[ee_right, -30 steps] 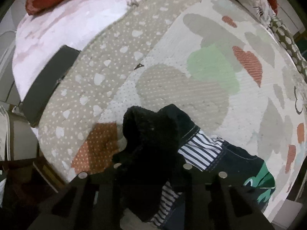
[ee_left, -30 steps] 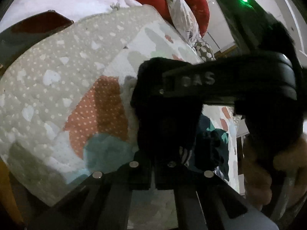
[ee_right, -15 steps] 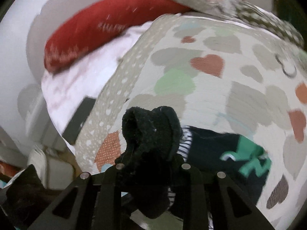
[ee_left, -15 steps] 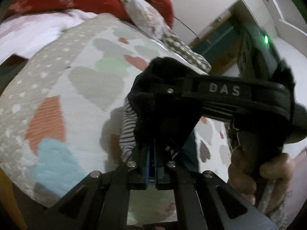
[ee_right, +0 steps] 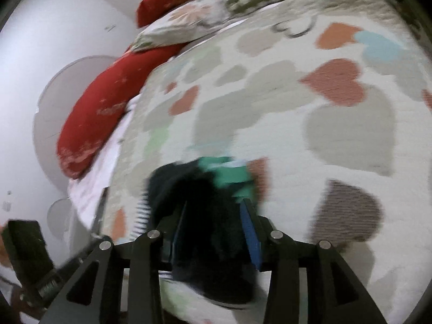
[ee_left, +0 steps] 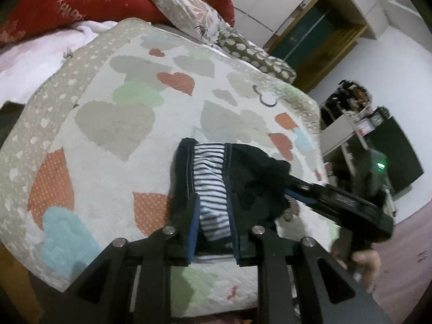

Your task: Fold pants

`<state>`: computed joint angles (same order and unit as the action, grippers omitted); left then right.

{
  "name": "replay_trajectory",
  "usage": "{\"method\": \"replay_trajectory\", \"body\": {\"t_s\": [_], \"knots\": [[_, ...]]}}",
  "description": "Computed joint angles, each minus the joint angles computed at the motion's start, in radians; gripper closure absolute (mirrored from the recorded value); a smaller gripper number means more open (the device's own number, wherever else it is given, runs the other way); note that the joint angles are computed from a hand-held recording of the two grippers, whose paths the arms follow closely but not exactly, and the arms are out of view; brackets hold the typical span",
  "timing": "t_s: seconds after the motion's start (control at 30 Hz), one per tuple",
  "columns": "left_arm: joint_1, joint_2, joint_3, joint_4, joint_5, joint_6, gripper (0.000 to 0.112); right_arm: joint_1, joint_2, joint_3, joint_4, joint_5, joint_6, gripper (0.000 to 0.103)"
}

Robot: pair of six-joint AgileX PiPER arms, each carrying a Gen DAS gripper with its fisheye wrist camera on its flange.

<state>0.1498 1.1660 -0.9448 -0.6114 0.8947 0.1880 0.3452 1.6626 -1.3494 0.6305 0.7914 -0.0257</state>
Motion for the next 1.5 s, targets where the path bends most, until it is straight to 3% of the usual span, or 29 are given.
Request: {"method": "replay_trajectory", "body": {"t_s": [0.17,0.3,0.4,0.53,0.73,0.83,0.93,1.0,1.13,1.33,1.4,1.43,1.5], "knots": [[-0.127,0.069,-0.020,0.109,-0.075,-0.103,0.094,-0.056,-0.093,0.065,0.002,-0.044,-0.011,0.060],[-0.246,0.125,-0.013,0.236,-0.146,-0.206,0.094,-0.078,-0.146,0.104,0.258,-0.058,-0.225,0.060],[-0.303,0.124,0.004,0.312,-0.186,-0.273,0.090,-0.064,-0.103,0.098,0.481,0.008,-0.385,0.060],[-0.335,0.113,0.022,0.369,-0.205,-0.316,0.085,-0.020,0.007,0.066,0.519,0.031,-0.359,0.060],[-0.259,0.105,0.008,0.235,-0.139,-0.163,0.083,0.050,0.012,0.107,0.150,-0.144,-0.056,0.062],[-0.179,0.078,0.000,0.137,-0.098,-0.065,0.078,0.061,-0.024,0.116,0.016,-0.173,0.037,0.058],[-0.076,0.075,-0.006,0.054,-0.074,-0.002,0.063,0.018,-0.066,0.166,0.113,-0.184,-0.071,0.047],[-0.017,0.098,-0.021,0.018,-0.054,0.013,0.061,-0.005,-0.082,0.200,0.188,-0.194,-0.153,0.041],[0.083,0.190,-0.046,-0.111,-0.009,0.099,0.047,-0.024,-0.053,0.216,0.309,-0.192,-0.262,0.032],[0.051,0.360,-0.085,-0.212,0.038,0.210,0.046,-0.035,0.057,0.202,0.476,-0.144,-0.417,0.031],[0.020,0.370,-0.081,-0.229,0.030,0.228,0.050,-0.031,0.082,0.190,0.507,-0.130,-0.460,0.043],[0.000,0.371,-0.085,-0.225,0.023,0.218,0.056,-0.035,0.092,0.184,0.530,-0.114,-0.478,0.055],[-0.027,0.365,-0.096,-0.209,0.002,0.184,0.056,-0.051,0.101,0.175,0.570,-0.071,-0.503,0.060]]}}
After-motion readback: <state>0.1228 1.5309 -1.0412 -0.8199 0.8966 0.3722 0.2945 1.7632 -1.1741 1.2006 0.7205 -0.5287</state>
